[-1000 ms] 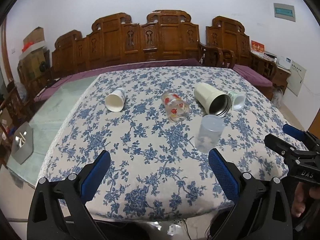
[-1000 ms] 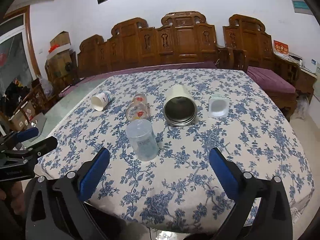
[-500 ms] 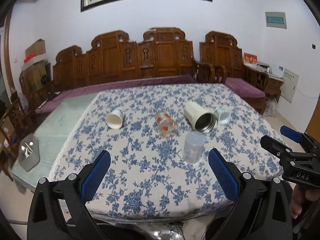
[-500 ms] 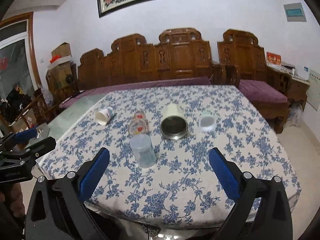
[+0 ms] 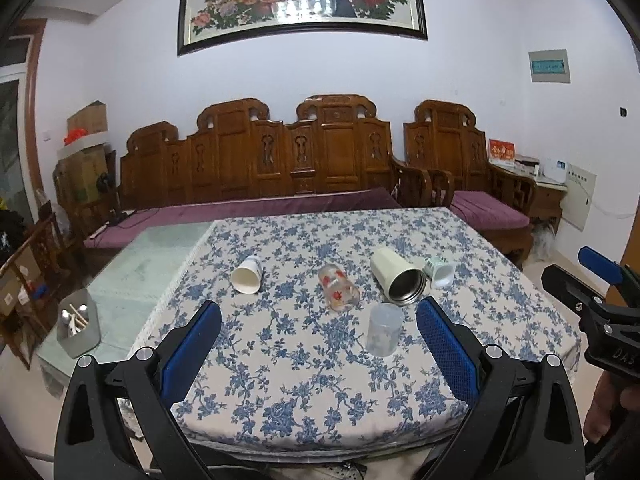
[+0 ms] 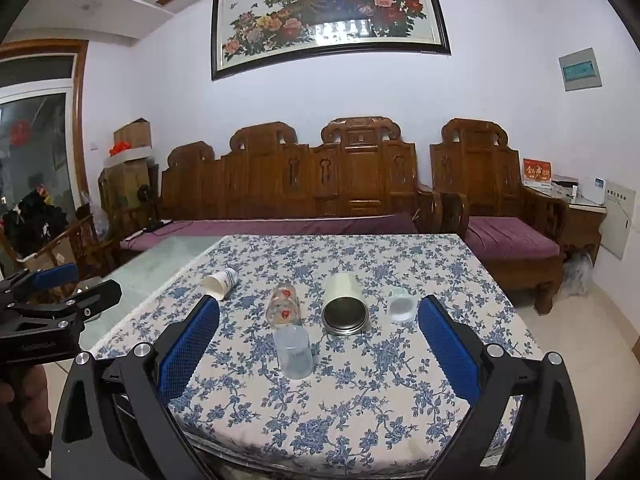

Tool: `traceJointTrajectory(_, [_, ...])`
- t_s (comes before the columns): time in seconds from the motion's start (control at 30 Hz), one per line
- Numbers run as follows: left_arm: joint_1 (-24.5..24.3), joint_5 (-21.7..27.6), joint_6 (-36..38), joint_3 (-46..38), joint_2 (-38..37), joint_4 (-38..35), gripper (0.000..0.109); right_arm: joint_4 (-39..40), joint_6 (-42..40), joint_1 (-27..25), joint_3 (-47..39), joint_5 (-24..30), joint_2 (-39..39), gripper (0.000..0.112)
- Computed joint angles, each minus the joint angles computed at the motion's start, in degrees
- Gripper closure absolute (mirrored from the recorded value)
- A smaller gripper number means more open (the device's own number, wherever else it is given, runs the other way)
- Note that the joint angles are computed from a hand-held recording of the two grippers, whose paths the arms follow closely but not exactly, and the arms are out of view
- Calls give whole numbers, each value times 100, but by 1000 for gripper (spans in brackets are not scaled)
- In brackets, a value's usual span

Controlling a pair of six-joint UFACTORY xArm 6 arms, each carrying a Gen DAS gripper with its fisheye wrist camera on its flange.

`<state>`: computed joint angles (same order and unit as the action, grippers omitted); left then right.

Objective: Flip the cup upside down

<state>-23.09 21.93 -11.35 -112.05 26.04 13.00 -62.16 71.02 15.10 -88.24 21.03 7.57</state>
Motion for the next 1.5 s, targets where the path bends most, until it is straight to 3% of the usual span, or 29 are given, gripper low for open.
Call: traceJointTrajectory(1.5, [-22,-268,-447,321,-222,401,14,-79,163,45,66,61,-99,12])
